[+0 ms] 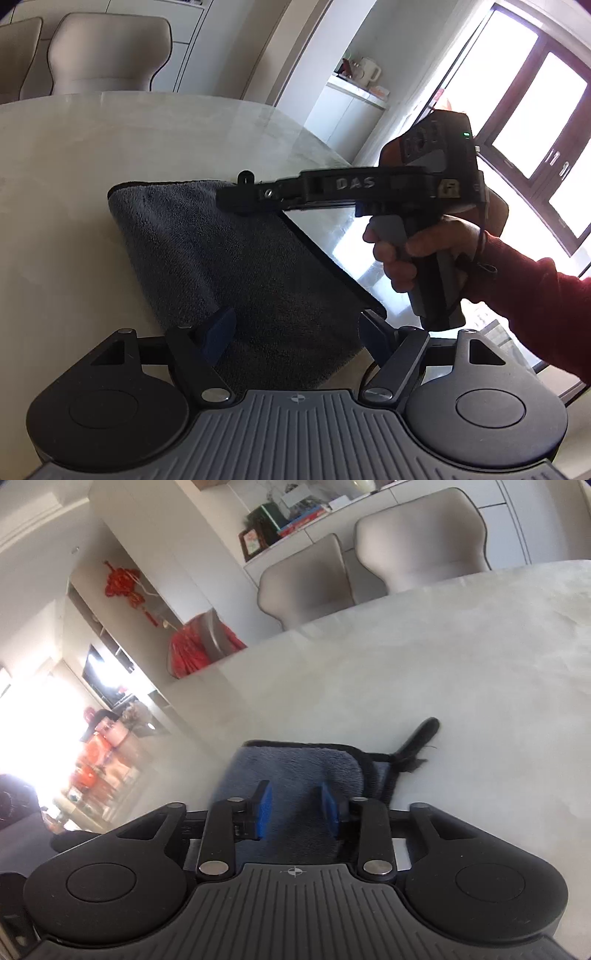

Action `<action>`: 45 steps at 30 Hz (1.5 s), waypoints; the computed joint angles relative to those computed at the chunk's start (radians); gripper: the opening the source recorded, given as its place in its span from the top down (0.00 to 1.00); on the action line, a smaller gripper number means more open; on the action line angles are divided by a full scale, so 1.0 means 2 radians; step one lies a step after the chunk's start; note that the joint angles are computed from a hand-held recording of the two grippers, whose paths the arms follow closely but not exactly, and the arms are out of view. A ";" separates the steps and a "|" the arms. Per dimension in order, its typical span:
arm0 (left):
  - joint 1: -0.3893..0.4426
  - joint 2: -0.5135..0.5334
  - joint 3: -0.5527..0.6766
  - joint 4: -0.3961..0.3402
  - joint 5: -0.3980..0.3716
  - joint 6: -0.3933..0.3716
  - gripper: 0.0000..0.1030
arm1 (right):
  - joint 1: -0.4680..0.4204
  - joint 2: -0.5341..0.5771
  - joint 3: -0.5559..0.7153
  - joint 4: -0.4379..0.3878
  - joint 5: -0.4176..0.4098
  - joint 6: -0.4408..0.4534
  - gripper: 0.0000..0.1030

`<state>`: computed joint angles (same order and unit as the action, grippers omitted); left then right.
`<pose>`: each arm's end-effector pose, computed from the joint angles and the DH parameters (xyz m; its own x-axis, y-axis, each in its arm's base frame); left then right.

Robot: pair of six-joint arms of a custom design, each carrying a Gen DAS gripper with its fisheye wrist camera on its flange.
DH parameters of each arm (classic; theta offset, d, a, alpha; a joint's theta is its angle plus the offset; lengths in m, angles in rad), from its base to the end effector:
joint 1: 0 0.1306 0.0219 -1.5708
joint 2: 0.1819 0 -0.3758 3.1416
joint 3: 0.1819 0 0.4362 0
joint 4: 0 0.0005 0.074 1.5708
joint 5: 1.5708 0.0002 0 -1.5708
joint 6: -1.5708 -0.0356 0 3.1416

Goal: Fold towel

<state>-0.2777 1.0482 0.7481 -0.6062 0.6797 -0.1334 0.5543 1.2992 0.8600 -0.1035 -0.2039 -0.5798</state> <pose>0.3549 -0.1250 0.2757 -0.6724 0.2993 -0.6770 0.6815 0.6073 -0.4084 0.4013 0.2563 0.2630 -0.7305 0.1788 -0.6591 -0.3140 0.7692 0.5566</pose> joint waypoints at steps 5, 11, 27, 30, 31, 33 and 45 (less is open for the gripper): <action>-0.006 -0.016 0.002 -0.011 0.004 0.000 0.24 | 0.010 -0.013 0.000 -0.020 0.017 0.020 0.66; -0.031 -0.025 -0.012 -0.009 -0.042 -0.012 0.21 | 0.032 -0.029 0.003 -0.054 0.072 0.019 0.66; -0.076 -0.182 -0.032 -0.081 -0.231 0.111 0.13 | 0.230 -0.115 0.056 -0.433 0.362 -0.158 0.01; -0.098 -0.214 -0.032 -0.114 -0.290 0.136 0.12 | 0.269 -0.102 0.075 -0.498 0.396 -0.208 0.01; -0.102 -0.222 -0.030 -0.128 -0.303 0.148 0.12 | 0.279 -0.100 0.079 -0.514 0.402 -0.225 0.01; -0.111 -0.238 -0.028 -0.148 -0.317 0.171 0.12 | 0.296 -0.097 0.085 -0.533 0.410 -0.253 0.01; -0.199 -0.316 -0.028 -0.223 -0.450 0.238 0.11 | 0.366 -0.062 0.143 -0.638 0.466 -0.376 0.01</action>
